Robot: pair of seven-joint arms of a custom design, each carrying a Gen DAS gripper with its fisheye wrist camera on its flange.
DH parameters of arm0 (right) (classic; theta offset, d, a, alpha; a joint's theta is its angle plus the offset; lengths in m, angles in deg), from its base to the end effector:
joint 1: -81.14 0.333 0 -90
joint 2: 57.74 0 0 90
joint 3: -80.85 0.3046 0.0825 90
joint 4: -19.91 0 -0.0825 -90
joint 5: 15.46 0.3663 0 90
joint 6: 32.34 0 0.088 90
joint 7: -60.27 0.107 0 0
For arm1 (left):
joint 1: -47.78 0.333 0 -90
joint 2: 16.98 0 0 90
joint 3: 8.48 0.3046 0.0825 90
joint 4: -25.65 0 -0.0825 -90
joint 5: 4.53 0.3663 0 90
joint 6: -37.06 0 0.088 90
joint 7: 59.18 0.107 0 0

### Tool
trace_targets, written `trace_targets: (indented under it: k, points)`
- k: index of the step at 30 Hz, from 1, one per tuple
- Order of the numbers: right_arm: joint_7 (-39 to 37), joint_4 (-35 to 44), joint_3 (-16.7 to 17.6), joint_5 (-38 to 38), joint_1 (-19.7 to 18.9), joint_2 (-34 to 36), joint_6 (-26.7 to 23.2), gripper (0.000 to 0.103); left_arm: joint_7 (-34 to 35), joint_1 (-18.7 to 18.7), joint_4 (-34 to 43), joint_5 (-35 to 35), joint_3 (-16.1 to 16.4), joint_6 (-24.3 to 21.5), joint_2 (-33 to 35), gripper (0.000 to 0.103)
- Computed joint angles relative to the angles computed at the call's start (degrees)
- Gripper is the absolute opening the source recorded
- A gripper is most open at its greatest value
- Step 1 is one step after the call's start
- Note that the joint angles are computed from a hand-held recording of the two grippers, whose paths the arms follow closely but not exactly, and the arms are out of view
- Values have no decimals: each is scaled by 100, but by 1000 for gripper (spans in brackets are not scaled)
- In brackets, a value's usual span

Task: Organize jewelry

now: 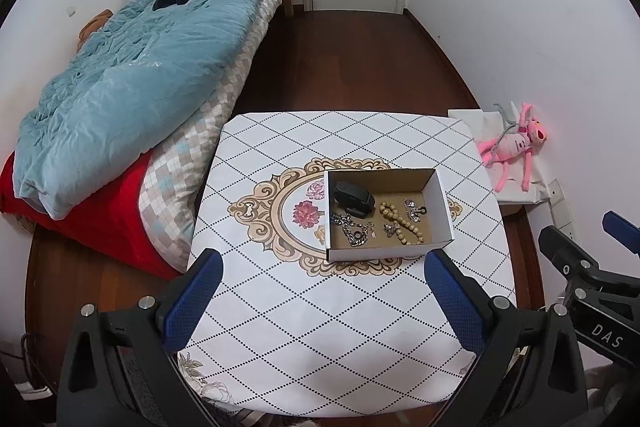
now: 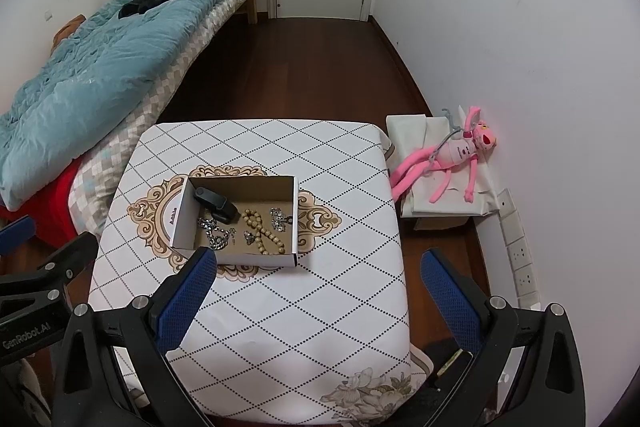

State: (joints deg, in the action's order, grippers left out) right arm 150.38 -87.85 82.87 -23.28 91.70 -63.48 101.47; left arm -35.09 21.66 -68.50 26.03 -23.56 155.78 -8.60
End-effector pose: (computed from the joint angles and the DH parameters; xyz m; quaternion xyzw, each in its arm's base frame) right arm 0.5452 0.1203 0.6043 -0.7683 0.5755 -0.2190 0.1746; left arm 0.4875 -0.3786 0.5541 -0.7602 0.5918 -0.1721 0.2056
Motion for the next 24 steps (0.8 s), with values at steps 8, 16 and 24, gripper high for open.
trace_targets:
  k: [8, 16, 24]
  points:
    - [-26, -16, 2, 22, 1, -3, -29, 103, -13, 6, -29, -37, 1, 30, -18, 103]
    - [-7, -47, 7, -12, -2, -17, -39, 103, -10, 13, -52, -59, -6, 39, -26, 103]
    - [-22, -38, 6, -8, 0, -5, -36, 103, 23, 24, -56, -126, -4, 70, 2, 103]
